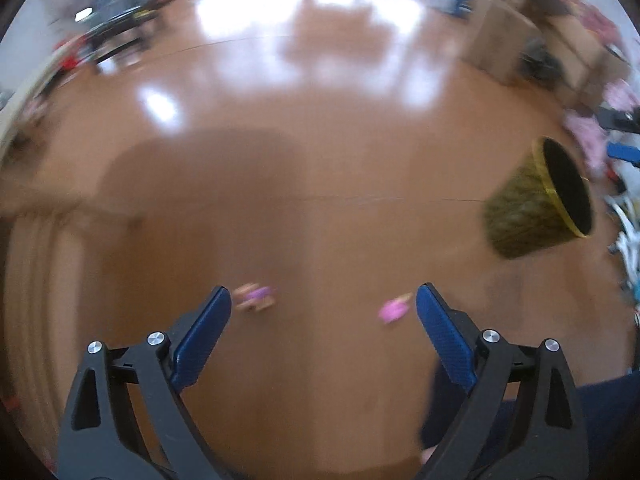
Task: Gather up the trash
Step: 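Move both open tools back toward the small doll and popsicle toy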
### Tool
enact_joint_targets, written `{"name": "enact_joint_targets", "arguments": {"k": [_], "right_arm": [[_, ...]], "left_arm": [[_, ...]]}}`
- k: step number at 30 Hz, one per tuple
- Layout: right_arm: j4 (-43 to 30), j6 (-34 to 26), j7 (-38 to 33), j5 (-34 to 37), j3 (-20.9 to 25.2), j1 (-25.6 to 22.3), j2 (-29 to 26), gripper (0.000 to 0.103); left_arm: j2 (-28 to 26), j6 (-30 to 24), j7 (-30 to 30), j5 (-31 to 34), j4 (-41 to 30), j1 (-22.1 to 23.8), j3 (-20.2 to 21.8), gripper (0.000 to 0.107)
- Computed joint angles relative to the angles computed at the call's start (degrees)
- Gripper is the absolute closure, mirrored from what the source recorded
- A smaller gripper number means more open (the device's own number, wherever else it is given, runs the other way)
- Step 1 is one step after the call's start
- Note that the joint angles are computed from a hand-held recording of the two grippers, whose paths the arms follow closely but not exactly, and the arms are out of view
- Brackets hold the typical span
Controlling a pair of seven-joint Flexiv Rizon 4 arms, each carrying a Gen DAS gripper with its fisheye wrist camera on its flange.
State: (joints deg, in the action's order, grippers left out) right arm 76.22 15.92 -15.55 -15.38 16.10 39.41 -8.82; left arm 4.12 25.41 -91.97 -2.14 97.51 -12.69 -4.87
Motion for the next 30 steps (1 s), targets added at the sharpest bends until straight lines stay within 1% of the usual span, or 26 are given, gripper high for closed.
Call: {"name": "enact_joint_targets", "arguments": {"k": [2, 4, 7, 9, 10, 11, 14, 18, 21, 23, 24, 27, 29, 30], "right_arm": [[-3.36, 1.62, 1.13, -0.67, 0.47, 2.38, -3.82, 0.013], [-9.45, -0.29, 0.58, -3.02, 0.16, 6.42, -9.19, 0.013], [-18.64, -5.37, -2.48, -5.15, -1.55, 11.89, -16.13, 0.013], [-22.62, -7.61, -3.43, -5.34, -2.93, 14.54, -19.11, 0.013], [-24.18, -8.27, -3.75, -4.47, -4.38, 15.96, -20.21, 0.013], [-23.88, -8.14, -3.19, -4.52, -3.97, 15.99, -20.33, 0.013], [-24.66, -7.96, -2.76, -3.47, -4.78, 17.01, -21.65, 0.013], [-23.54, -8.57, -2.66, -2.46, -5.15, 17.44, -21.85, 0.013], [-19.5, -7.82, -1.65, -1.4, -4.75, 16.66, -20.44, 0.013], [-15.3, -6.32, 0.15, -0.62, -4.34, 15.61, -19.04, 0.013], [-13.35, -5.56, 1.01, -0.29, -4.06, 15.04, -18.51, 0.012], [-8.25, -3.86, 2.13, 1.52, -2.78, 13.19, -18.01, 0.012], [-5.47, -3.1, 2.04, 2.87, -1.96, 12.09, -18.16, 0.012], [-3.67, -2.14, 2.3, 3.49, -1.64, 11.57, -18.1, 0.012]], "left_arm": [[4.67, -0.23, 0.25, -1.42, 4.4, 1.52, 3.17, 0.015], [9.27, 0.09, 0.14, -2.74, 9.09, 3.27, 5.5, 0.015], [11.75, -0.47, -0.28, -3.17, 11.9, 5.6, 6.08, 0.015], [13.03, 1.25, -0.15, -4.56, 13.79, 6.29, 6.3, 0.015], [13.53, 1.6, -0.15, -5.1, 14.54, 6.58, 6.33, 0.015], [13.93, 1.43, -0.17, -5.58, 15.12, 6.85, 6.34, 0.015], [13.71, 1.26, -0.52, -5.56, 15.15, 7.58, 5.56, 0.015], [12.37, 2.71, -1.71, -5.19, 15.03, 8.15, 4.83, 0.015], [10.83, 5.04, -2.68, -3.93, 16.01, 8.07, 4.09, 0.015], [9.64, 8.13, -3.94, -1.04, 17.73, 7.84, 3.03, 0.015], [8.97, 8.52, -4.41, 0.08, 18.23, 7.68, 2.69, 0.015], [4.92, 9.11, -5.06, 3.25, 19.35, 6.95, 1.63, 0.015], [1.74, 10.8, -6.1, 5.86, 19.42, 6.48, 1.2, 0.015], [-0.2, 12.65, -7.56, 6.82, 19.71, 6.27, 1.16, 0.015]]}}
